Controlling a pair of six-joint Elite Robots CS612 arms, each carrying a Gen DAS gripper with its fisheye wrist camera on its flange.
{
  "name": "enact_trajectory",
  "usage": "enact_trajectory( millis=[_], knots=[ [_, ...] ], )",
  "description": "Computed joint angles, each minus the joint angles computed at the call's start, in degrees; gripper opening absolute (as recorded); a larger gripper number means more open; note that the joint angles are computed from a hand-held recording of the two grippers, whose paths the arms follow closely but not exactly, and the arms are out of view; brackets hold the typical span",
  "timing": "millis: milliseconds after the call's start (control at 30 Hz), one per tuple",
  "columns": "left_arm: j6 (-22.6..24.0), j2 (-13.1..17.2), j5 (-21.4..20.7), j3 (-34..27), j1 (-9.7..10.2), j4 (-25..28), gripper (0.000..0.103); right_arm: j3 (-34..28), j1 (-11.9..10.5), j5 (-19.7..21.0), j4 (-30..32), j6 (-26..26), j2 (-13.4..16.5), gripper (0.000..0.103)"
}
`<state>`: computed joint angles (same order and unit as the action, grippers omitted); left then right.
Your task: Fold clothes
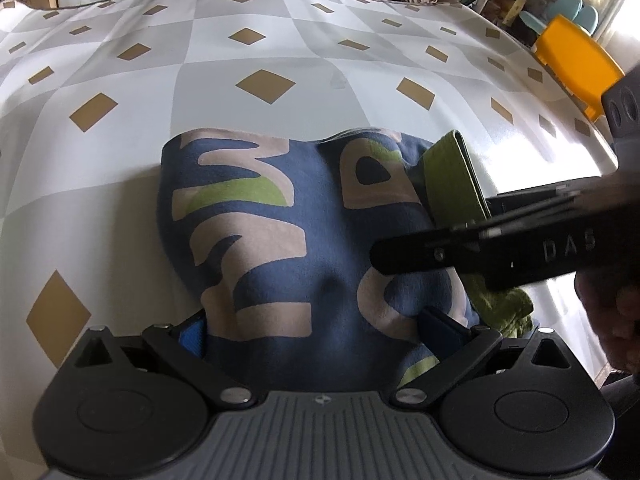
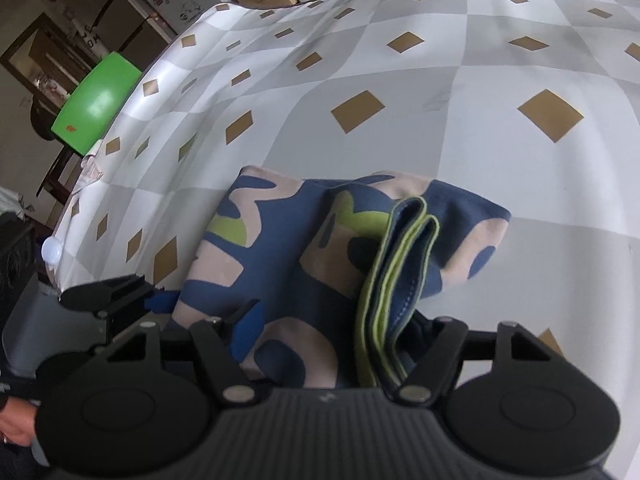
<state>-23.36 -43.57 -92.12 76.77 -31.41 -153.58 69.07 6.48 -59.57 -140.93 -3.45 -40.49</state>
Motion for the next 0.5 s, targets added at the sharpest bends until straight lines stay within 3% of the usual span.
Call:
enact_trajectory(
  millis=[233,400,467,500],
  knots=[
    [0.57,-0.16,2.50,0.28,-0.52,-0.27,0.090,0.71,0.27,-2.18,-2.97,0.57,-0.05,0.072],
    [-0.16,-0.21,5.01,0.45,-0.94,-0.78,0.076,1.01,0.67,-3.84,-3.89,-0.19,-0.16,0.072],
    [-0.17,-0.19,5.47,0.44,-1.05,-0.93,0.070,0.99,0.96,-5.34,-4.06,-0.26,-0.24,0.063],
    [-0.29,-0.18,5.56,0.45,-1.08,-1.18,0.065,0.98,1.15,-6.39,-4.27,-0.84,-0.28,0.050]
  ],
)
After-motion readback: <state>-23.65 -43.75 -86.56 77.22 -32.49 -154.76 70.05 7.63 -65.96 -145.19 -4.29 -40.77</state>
